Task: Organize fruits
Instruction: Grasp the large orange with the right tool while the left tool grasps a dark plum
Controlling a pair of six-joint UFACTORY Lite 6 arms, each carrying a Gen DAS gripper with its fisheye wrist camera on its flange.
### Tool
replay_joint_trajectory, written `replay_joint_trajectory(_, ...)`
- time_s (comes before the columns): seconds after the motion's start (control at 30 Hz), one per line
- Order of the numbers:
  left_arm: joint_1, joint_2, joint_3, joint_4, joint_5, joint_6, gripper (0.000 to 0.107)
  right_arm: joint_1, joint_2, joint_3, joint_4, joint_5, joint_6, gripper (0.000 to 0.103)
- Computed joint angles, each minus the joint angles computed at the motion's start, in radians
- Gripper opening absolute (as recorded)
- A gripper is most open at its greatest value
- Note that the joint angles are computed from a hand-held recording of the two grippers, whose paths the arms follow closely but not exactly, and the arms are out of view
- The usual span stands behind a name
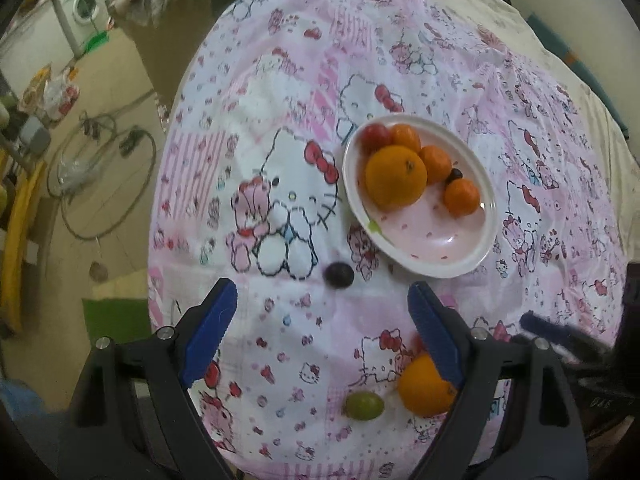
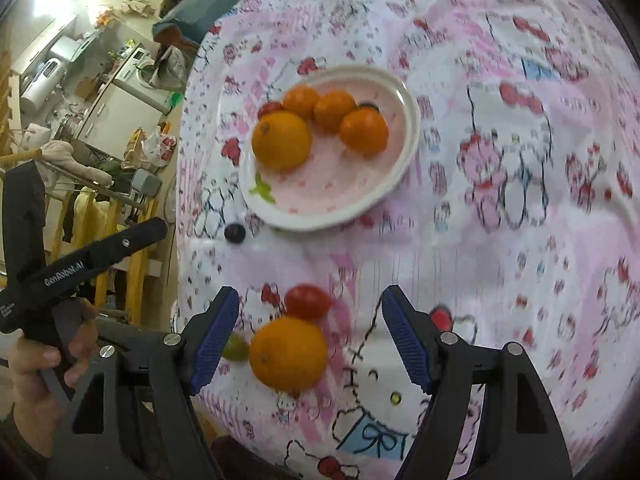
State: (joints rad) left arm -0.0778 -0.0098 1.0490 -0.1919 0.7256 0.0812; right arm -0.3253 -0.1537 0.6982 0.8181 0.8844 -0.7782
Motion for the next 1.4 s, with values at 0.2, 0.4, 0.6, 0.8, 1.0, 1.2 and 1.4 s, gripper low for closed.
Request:
replay_joint_trajectory(0.2,0.02,0.037,-0.001,-0.024,-0.031,-0.02,0.085,0.05,0.025,-0.045,-0.002,-0.026,0.014,0.077)
replay_joint_trajectory(0.4,0.018,0.043,0.0,-0.049,-0.019,0.016,0.085,0.135,0.082,-0.066,0.016,-0.022,0.02,0.077)
replay_joint_trajectory(0.6,0.015,0.048,0.007,-0.047,-0.013,0.009,0.085,0.265,0.131,-0.097,0.007,-0.105,0.062,0.077)
replay_joint_trajectory(0.8,0.022,0.058,0.01,-0.039,-0.017,0.006,0.085,0.397,0.088,-0.117,-0.083,-0.221,0.169,0.069)
replay_joint_trajectory(1.0,0.024,0.065,-0.007,-0.023,-0.032,-0.005,0.085,0.371,0.072,-0.117,-0.079,-0.188,0.132,0.064)
replay_joint_trajectory(1.2,0.037,0.113,-0.002,-0.067,-0.033,0.027,0.082,0.229,0.023,-0.114,-0.041,-0.079,0.036,0.064)
replay_joint_trajectory(1.4,-0.11,0.163,-0.015,0.141,-0.1,-0.141,0.069,0.032,-0.015,-0.083,-0.016,0.02,-0.04,0.064)
